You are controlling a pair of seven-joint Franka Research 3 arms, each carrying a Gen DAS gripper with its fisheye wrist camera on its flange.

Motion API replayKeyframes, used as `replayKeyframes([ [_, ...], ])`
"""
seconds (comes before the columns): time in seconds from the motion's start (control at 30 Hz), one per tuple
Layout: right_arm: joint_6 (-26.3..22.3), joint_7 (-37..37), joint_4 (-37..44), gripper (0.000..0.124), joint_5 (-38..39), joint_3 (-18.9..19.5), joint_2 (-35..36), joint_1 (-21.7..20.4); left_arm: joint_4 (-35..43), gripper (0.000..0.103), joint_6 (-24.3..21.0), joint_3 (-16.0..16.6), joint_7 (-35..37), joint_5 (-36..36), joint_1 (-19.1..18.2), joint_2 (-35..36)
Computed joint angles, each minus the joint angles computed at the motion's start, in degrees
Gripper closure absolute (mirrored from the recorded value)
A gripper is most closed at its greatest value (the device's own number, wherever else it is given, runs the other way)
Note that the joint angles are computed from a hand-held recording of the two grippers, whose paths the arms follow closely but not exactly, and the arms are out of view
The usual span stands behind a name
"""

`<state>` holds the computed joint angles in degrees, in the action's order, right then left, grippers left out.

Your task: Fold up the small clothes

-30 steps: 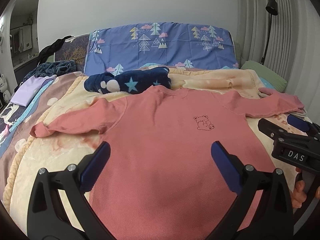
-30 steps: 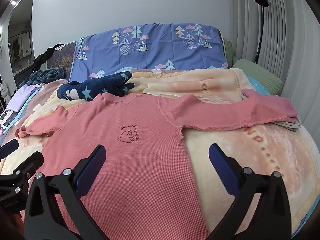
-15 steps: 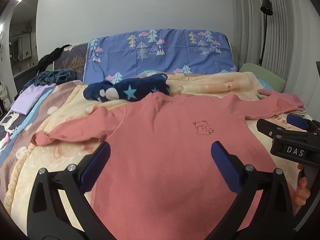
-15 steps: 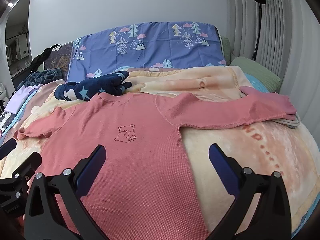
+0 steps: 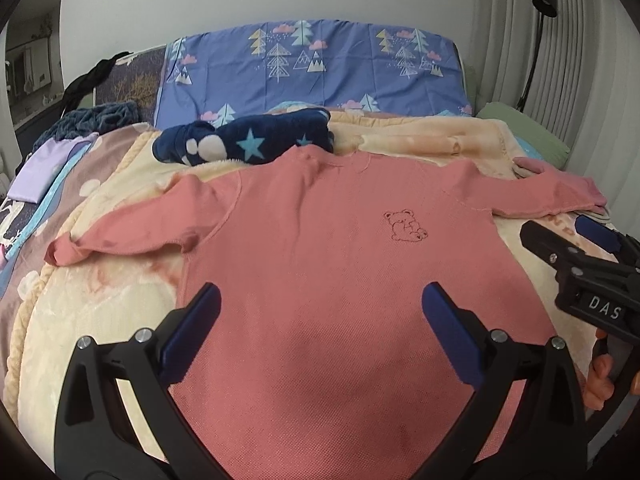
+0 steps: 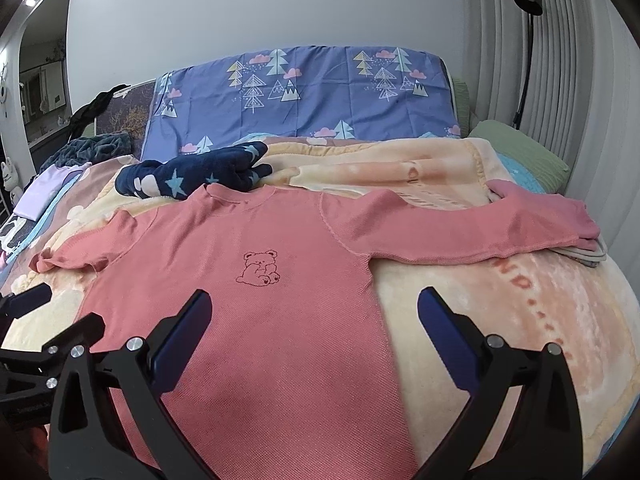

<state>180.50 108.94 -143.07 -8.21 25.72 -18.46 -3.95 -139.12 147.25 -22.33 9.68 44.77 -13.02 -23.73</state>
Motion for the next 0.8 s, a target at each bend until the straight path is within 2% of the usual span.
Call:
replayKeyframes([
  [0.1,0.19,0.04,0.12,0.024,0.40,-0.41,0.36,0.31,-0.25,0.002,0.24,0.05,-0.69,0.24,0.36,0.19],
  [0.23,0.03,1.61,0.55,0.036,-0.71,1.70,0.54,-2.36,-0.72,0.002,1.58,0.85,-0.61,0.58,0.78,0.31],
  [0.33,0.00,2.01,1.01,0.049,-1.39,1.65,1.19,-2.61,-1.39,0.003,3.71,1.83,-0.56,-0.09,1.30,0.37],
  [0.4,0.05,1.96,1.29,0.058,-2.62,0.96,1.65,-2.09,-2.43,0.010,5.67,2.47,-0.83,-0.06,2.22,-0.02],
  [0.47,0.11,-3.08,1.77,0.066,-0.12,-4.96,3.32,4.60,-3.96,0.025,6.96,4.11,-0.33,-1.84,2.92,-0.75],
  [0.53,-0.90,-8.71,2.38,0.068,4.03,-11.93,4.61,12.65,-6.01,0.037,8.26,5.95,-0.21,-4.13,4.14,-2.04],
  [0.57,-1.46,-11.87,2.74,0.068,7.08,-15.30,5.20,16.60,-7.27,0.039,8.92,6.93,-0.10,-5.29,4.99,-2.97],
  [0.6,-2.03,-13.62,3.04,0.068,9.00,-16.89,5.57,18.56,-8.71,0.039,9.16,7.93,-0.19,-6.64,6.05,-4.21],
  [0.7,-4.57,-18.35,4.68,0.068,14.52,-19.68,7.11,21.97,-11.75,0.039,6.02,10.80,-0.76,-11.22,10.60,-7.62],
  [0.73,-5.12,-19.13,5.13,0.068,15.42,-19.71,7.60,22.04,-12.02,0.034,3.43,11.08,-1.29,-11.98,12.75,-8.49],
  [0.8,-5.11,-16.63,5.62,0.067,12.51,-17.05,8.46,18.78,-10.36,0.023,-4.73,10.95,-3.00,-12.13,17.94,-8.57],
])
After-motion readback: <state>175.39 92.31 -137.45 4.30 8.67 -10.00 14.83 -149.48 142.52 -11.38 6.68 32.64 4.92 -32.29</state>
